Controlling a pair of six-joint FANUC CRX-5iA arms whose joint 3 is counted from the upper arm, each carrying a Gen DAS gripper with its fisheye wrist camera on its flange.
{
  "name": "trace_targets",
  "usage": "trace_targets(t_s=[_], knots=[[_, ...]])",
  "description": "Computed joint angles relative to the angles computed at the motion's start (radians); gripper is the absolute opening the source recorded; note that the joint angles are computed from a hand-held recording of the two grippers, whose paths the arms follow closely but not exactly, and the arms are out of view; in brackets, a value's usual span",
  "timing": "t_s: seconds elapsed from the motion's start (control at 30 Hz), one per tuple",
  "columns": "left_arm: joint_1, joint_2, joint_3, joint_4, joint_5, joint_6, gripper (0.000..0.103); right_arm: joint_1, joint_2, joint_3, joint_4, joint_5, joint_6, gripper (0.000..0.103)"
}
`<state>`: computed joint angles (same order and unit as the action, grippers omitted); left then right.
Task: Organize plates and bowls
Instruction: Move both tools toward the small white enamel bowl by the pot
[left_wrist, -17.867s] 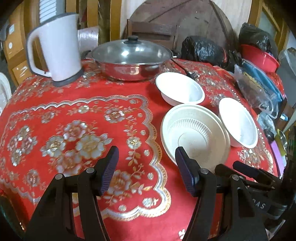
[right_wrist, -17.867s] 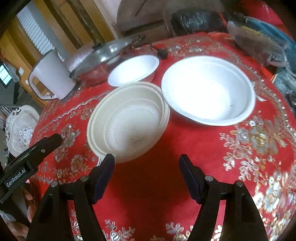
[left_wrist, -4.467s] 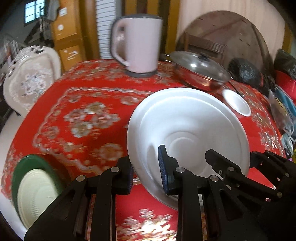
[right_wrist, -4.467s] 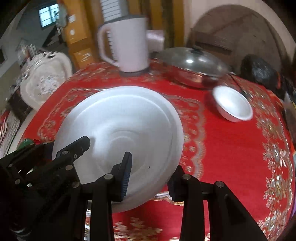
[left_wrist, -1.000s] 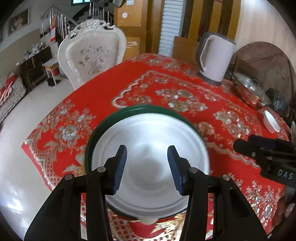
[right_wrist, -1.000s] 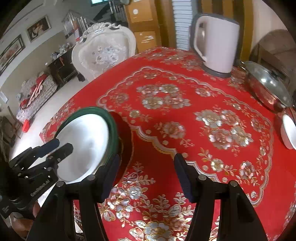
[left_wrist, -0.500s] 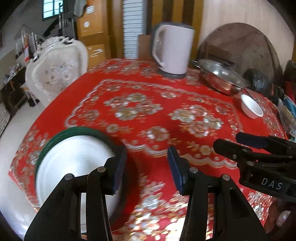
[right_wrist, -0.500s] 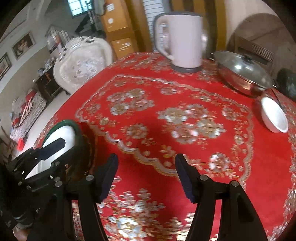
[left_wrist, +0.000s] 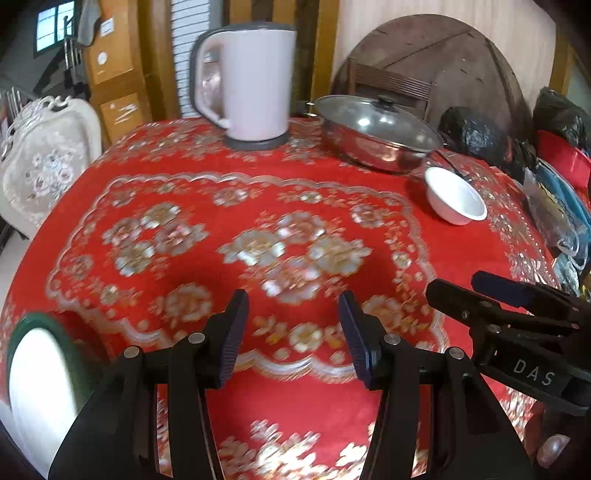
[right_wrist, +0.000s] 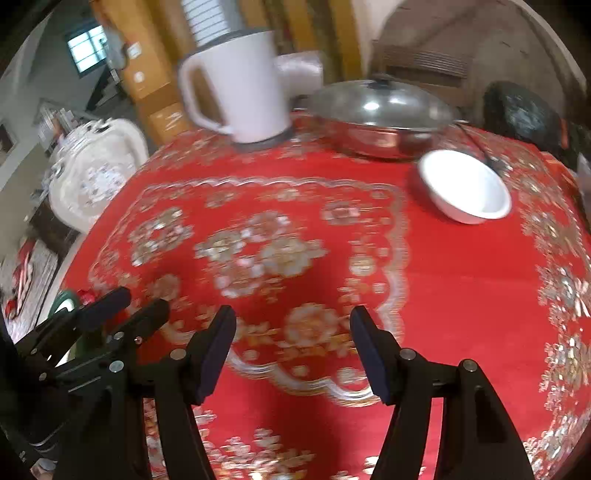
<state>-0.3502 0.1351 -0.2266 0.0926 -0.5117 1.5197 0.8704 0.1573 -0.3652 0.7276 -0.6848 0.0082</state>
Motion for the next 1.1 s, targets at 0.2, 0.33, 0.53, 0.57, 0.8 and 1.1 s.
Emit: trace_targets(t_s=[0.2, 0.33, 0.53, 0.57, 0.8, 1.1], knots=[[-0.052, 0.098, 0.116, -0.015, -0.030, 0.019, 0.051, -0.056, -0.033, -0.048, 0.009, -0.017, -0.049, 0.065], [-0.087, 0.165, 0.200, -0.040, -0.055, 0.036, 0.051, -0.099, -0.045, -0.075, 0.014, -0.032, -0.090, 0.065], [-0.123, 0.289, 0.348, -0.008, -0.128, 0.024, 0.051, -0.170, -0.072, -0.120, 0.005, -0.018, -0.117, 0.065], [-0.127, 0.302, 0.365, -0.006, -0.136, 0.021, 0.051, -0.179, -0.077, -0.128, 0.008, -0.013, -0.128, 0.065], [-0.164, 0.413, 0.507, 0.030, -0.173, 0.007, 0.051, -0.255, -0.087, -0.144, 0.002, 0.020, -0.150, 0.065], [-0.189, 0.519, 0.662, 0.041, -0.196, 0.028, 0.051, -0.343, -0.062, -0.136, 0.069, 0.072, -0.193, 0.065]])
